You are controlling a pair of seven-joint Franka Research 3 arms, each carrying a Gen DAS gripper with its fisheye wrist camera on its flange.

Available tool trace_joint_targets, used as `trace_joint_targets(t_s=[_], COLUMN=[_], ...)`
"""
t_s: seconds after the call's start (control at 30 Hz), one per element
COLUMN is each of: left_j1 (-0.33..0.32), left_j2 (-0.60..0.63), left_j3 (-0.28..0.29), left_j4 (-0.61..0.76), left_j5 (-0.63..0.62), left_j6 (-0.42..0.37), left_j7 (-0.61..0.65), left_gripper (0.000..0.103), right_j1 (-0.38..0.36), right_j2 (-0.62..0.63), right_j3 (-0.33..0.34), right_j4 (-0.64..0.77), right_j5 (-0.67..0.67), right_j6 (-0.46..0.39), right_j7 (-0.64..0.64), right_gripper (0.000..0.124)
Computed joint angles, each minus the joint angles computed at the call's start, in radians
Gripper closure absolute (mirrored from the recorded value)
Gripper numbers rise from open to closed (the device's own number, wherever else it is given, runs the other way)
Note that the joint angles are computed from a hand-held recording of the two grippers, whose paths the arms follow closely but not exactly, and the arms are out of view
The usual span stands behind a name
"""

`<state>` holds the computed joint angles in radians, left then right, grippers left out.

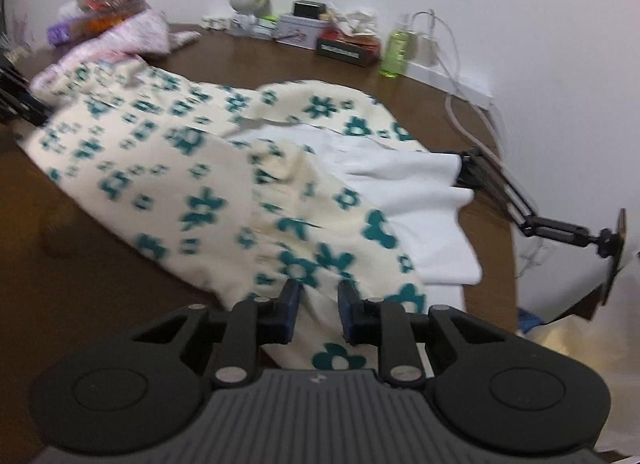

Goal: Fold clothes

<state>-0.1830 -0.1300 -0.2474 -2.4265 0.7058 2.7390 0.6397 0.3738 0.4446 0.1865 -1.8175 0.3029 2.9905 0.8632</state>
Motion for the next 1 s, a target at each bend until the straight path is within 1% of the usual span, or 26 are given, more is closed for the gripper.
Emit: trace_joint_targets(t_s=[0.17,0.23,0.3,0.33,0.37,0.4,0.43,0.47,0.5,0.53,0.57,0.63,0.67,0.73,0.77,0.8,0.83,0.87,0.93,0.97,1.0], left_j1=[0.008,0.01,0.01,0.011,0.013,0.028,0.053,0.079,0.099,0.102,0.093,0.062,0.053,0.038,0.036,0.037,0.038,0.036,0.025,0.024,0.025], left_j2=[-0.022,-0.03,-0.035,-0.038,-0.044,-0.058,-0.078,-0.098,-0.119,-0.133,-0.141,-0.136,-0.13,-0.12,-0.117,-0.119,-0.12,-0.116,-0.101,-0.089,-0.076], left_j3=[-0.005,-0.011,-0.008,-0.003,-0.001,-0.012,-0.032,-0.053,-0.071,-0.078,-0.079,-0.074,-0.068,-0.058,-0.053,-0.05,-0.055,-0.061,-0.074,-0.083,-0.082], left_j4=[-0.03,-0.037,-0.044,-0.048,-0.054,-0.063,-0.073,-0.082,-0.089,-0.093,-0.093,-0.087,-0.091,-0.098,-0.105,-0.115,-0.118,-0.112,-0.091,-0.075,-0.062], left_j5=[0.027,0.036,0.026,0.013,0.007,0.042,0.107,0.176,0.236,0.258,0.253,0.212,0.199,0.17,0.167,0.173,0.181,0.183,0.179,0.186,0.2], left_j6=[0.026,0.028,0.037,0.047,0.059,0.076,0.096,0.115,0.133,0.135,0.123,0.083,0.088,0.097,0.12,0.15,0.16,0.148,0.09,0.046,0.028], left_j7=[-0.059,-0.081,-0.085,-0.083,-0.089,-0.134,-0.211,-0.292,-0.362,-0.387,-0.381,-0.329,-0.315,-0.284,-0.274,-0.265,-0.255,-0.234,-0.189,-0.189,-0.196], left_gripper=[0.089,0.089,0.088,0.088,0.086,0.082,0.081,0.076,0.067,0.062,0.055,0.055,0.055,0.059,0.069,0.075,0.076,0.075,0.075,0.075,0.076], right_j1=[0.023,0.026,0.052,0.03,-0.016,-0.067,-0.119,-0.179,-0.225,-0.238,-0.223,-0.131,-0.072,-0.006,0.003,0.009,0.014,0.022,0.058,0.074,0.086], right_j2=[0.036,0.028,0.014,0.009,0.003,-0.002,-0.006,-0.005,-0.003,0.0,0.003,0.014,0.027,0.065,0.08,0.092,0.102,0.109,0.122,0.129,0.135], right_j3=[-0.03,-0.039,-0.075,-0.054,0.002,0.062,0.127,0.207,0.274,0.305,0.305,0.23,0.172,0.104,0.096,0.091,0.086,0.077,0.035,0.016,0.001], right_j4=[0.016,0.009,-0.006,-0.008,-0.012,-0.016,-0.019,-0.021,-0.018,-0.012,-0.005,0.017,0.037,0.09,0.109,0.12,0.129,0.134,0.149,0.156,0.163], right_j5=[-0.026,-0.032,-0.056,-0.054,-0.001,0.048,0.105,0.174,0.236,0.265,0.268,0.224,0.19,0.147,0.142,0.138,0.133,0.124,0.095,0.079,0.065], right_j6=[0.063,0.053,0.05,0.045,0.046,0.047,0.05,0.059,0.063,0.062,0.064,0.072,0.071,0.05,0.044,0.048,0.053,0.057,0.053,0.051,0.047], right_j7=[0.017,0.035,0.068,0.08,0.054,0.03,-0.004,-0.055,-0.104,-0.139,-0.161,-0.157,-0.132,-0.085,-0.071,-0.06,-0.05,-0.039,0.007,0.031,0.053], right_gripper=[0.103,0.103,0.101,0.101,0.1,0.099,0.097,0.089,0.083,0.074,0.069,0.067,0.067,0.067,0.067,0.067,0.067,0.067,0.067,0.067,0.067])
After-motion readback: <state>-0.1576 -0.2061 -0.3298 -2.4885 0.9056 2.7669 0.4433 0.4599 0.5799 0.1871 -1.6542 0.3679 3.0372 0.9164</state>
